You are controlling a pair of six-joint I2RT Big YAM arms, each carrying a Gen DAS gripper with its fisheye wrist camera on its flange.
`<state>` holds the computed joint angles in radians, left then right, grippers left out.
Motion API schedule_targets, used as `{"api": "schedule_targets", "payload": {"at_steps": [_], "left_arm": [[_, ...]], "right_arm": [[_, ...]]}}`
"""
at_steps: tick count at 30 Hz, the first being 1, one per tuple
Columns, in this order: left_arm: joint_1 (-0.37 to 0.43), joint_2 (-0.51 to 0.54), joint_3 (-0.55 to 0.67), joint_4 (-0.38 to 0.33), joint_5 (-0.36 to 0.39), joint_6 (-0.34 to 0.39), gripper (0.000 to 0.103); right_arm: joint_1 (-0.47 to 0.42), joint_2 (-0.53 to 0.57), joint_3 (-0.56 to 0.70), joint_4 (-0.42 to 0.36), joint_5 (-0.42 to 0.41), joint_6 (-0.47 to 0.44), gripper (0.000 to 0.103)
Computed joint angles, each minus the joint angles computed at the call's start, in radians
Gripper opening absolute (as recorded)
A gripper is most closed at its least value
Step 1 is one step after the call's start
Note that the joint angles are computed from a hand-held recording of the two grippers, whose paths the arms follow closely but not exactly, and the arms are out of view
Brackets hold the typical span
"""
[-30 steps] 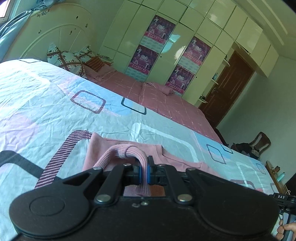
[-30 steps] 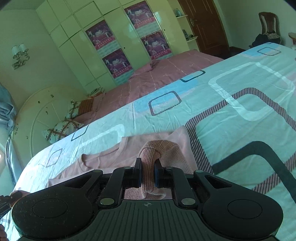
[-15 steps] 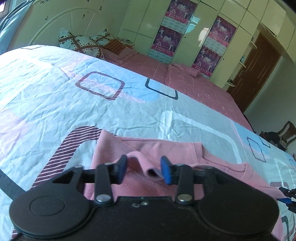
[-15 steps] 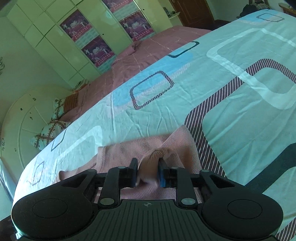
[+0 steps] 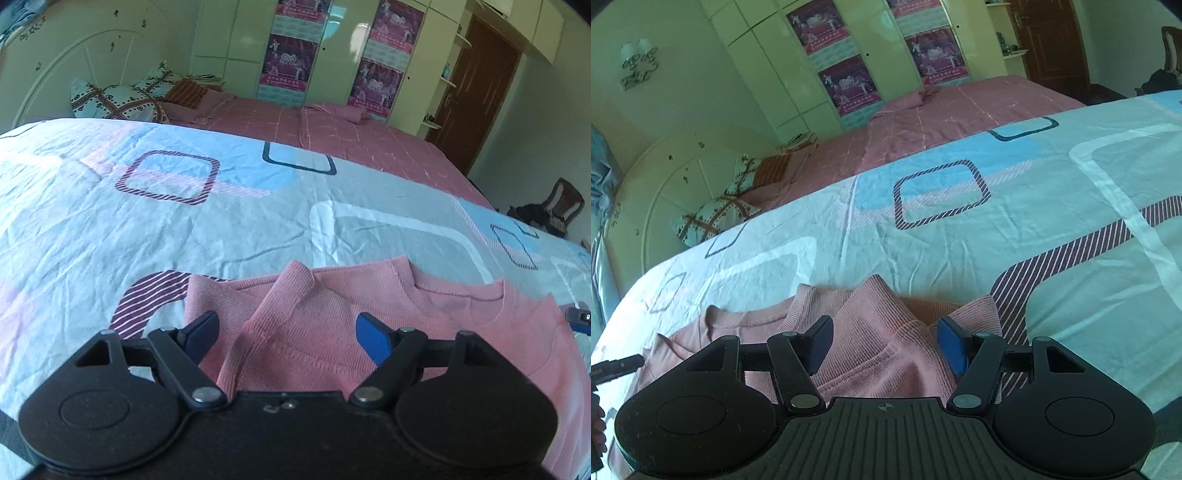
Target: Fold small clothes
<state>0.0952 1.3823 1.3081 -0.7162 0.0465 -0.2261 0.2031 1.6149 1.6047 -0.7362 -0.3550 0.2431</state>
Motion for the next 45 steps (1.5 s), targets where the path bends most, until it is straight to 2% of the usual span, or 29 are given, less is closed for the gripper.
{"api": "schedule_targets", "payload": {"at_steps": [6, 8, 10, 11, 13, 15, 17, 19, 21, 22, 25, 28, 29, 30, 31, 32, 33, 36, 37, 39, 42, 43, 45], "left_arm": [[0.0, 0.044, 0.015, 0.002, 0.027, 0.035, 0.049], [0.002, 0.041, 0.007, 0.011, 0.035, 0.049, 0.033], [0.004, 0.036, 0.001, 0.018, 0.047, 0.061, 0.019], [0.005, 0.034, 0.001, 0.022, 0.051, 0.068, 0.016], [0.005, 0.02, -0.014, 0.045, 0.053, 0.075, 0.012], [0.004, -0.015, -0.05, 0.115, 0.025, 0.053, 0.01], [0.008, -0.064, -0.096, 0.203, -0.004, 0.003, 0.01], [0.009, -0.094, -0.122, 0.262, -0.042, -0.028, 0.01], [0.004, -0.096, -0.132, 0.29, -0.093, -0.04, 0.01], [0.003, -0.079, -0.118, 0.274, -0.118, -0.046, 0.01], [-0.012, -0.037, -0.099, 0.243, -0.176, -0.084, 0.01], [-0.03, -0.017, -0.1, 0.225, -0.222, -0.046, 0.01], [-0.032, -0.022, -0.103, 0.232, -0.224, -0.06, 0.01], [-0.03, -0.046, -0.124, 0.268, -0.212, -0.066, 0.01], [-0.037, -0.056, -0.132, 0.296, -0.227, -0.04, 0.01], [-0.04, -0.051, -0.125, 0.29, -0.24, -0.018, 0.01], [-0.039, -0.035, -0.106, 0.253, -0.24, -0.009, 0.01], [-0.04, 0.001, -0.08, 0.166, -0.251, 0.002, 0.011], [-0.048, -0.006, -0.098, 0.184, -0.267, 0.019, 0.012], [-0.055, -0.014, -0.112, 0.198, -0.284, 0.04, 0.016], [-0.056, -0.013, -0.104, 0.181, -0.295, 0.05, 0.024], [-0.053, -0.017, -0.101, 0.173, -0.284, 0.044, 0.028], [-0.05, -0.03, -0.098, 0.157, -0.272, 0.037, 0.048]], "right_arm": [[0.014, 0.048, 0.046, -0.039, 0.023, -0.135, 0.062], [0.016, 0.065, 0.062, -0.054, 0.023, -0.163, 0.061], [0.021, 0.074, 0.068, -0.055, 0.016, -0.202, 0.04], [0.026, 0.086, 0.085, -0.079, 0.025, -0.234, 0.02], [0.033, 0.099, 0.101, -0.102, 0.042, -0.278, 0.015], [0.032, 0.098, 0.105, -0.106, 0.039, -0.287, 0.008], [0.027, 0.056, 0.054, -0.016, 0.045, -0.25, 0.007], [0.016, 0.014, 0.006, 0.08, 0.051, -0.187, 0.007], [0.014, -0.013, -0.026, 0.15, 0.097, -0.153, 0.007], [0.013, -0.015, -0.035, 0.168, 0.115, -0.133, 0.007], [0.027, 0.023, -0.015, 0.131, 0.181, -0.11, 0.007], [0.046, 0.049, -0.008, 0.104, 0.242, -0.124, 0.007], [0.046, 0.048, -0.014, 0.11, 0.257, -0.123, 0.007], [0.044, 0.044, -0.019, 0.12, 0.256, -0.105, 0.007], [0.041, 0.031, -0.033, 0.148, 0.244, -0.089, 0.007], [0.043, 0.013, -0.055, 0.187, 0.252, -0.106, 0.007], [0.048, 0.013, -0.056, 0.194, 0.274, -0.136, 0.007], [0.059, 0.056, -0.006, 0.101, 0.293, -0.169, 0.007], [0.06, 0.068, 0.009, 0.067, 0.29, -0.171, 0.007], [0.059, 0.057, -0.008, 0.087, 0.3, -0.162, 0.007], [0.055, 0.052, -0.001, 0.068, 0.303, -0.162, 0.008], [0.055, 0.044, -0.007, 0.077, 0.316, -0.16, 0.008], [0.052, 0.016, -0.026, 0.099, 0.304, -0.136, 0.008]]}}
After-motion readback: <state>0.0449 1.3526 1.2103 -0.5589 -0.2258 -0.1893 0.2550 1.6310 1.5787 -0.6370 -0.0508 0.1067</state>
